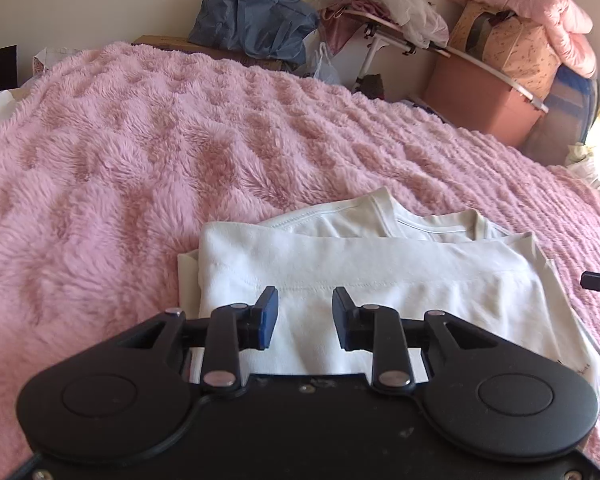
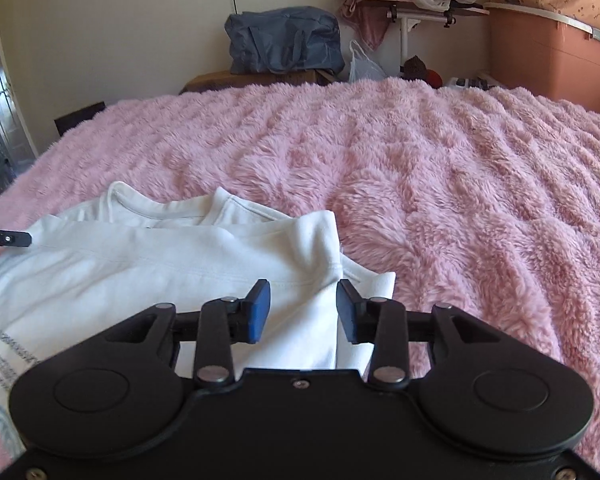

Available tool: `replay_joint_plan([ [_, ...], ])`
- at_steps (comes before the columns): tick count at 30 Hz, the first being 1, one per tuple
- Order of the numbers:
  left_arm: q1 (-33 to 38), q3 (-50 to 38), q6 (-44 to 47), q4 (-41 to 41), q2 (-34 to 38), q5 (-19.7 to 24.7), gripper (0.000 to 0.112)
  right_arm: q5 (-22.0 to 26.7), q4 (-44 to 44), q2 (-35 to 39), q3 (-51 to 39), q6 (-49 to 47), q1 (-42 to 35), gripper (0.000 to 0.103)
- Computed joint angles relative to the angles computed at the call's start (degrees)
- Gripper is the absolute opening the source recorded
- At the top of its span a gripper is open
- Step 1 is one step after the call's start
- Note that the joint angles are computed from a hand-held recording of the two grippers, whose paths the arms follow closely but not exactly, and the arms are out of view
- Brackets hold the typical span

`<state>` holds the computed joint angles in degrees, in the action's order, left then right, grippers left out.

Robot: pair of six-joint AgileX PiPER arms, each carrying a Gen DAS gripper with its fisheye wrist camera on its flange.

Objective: Fold small clothes

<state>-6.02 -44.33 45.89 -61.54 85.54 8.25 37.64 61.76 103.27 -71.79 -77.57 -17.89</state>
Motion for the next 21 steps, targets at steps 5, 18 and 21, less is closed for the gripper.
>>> replay_joint_plan([
  [5,3.33,11.99,-3.66,2.98,-15.57,6.2,0.032,9.54,-0.24,-9.29,10.8,-6.89,-10.17,0.038],
  [18,6.35,24.74,-17.77,13.78,-28.93,13.34,0.035,10.83,-6.19,-13.87,21.31,-9.56,-15.74,0.006],
  [21,4.49,25.27,-20.24,14.59,-28.28,11.95,0.035,9.15,-5.76,-15.59,22.97,-8.57,-15.48,0.005],
])
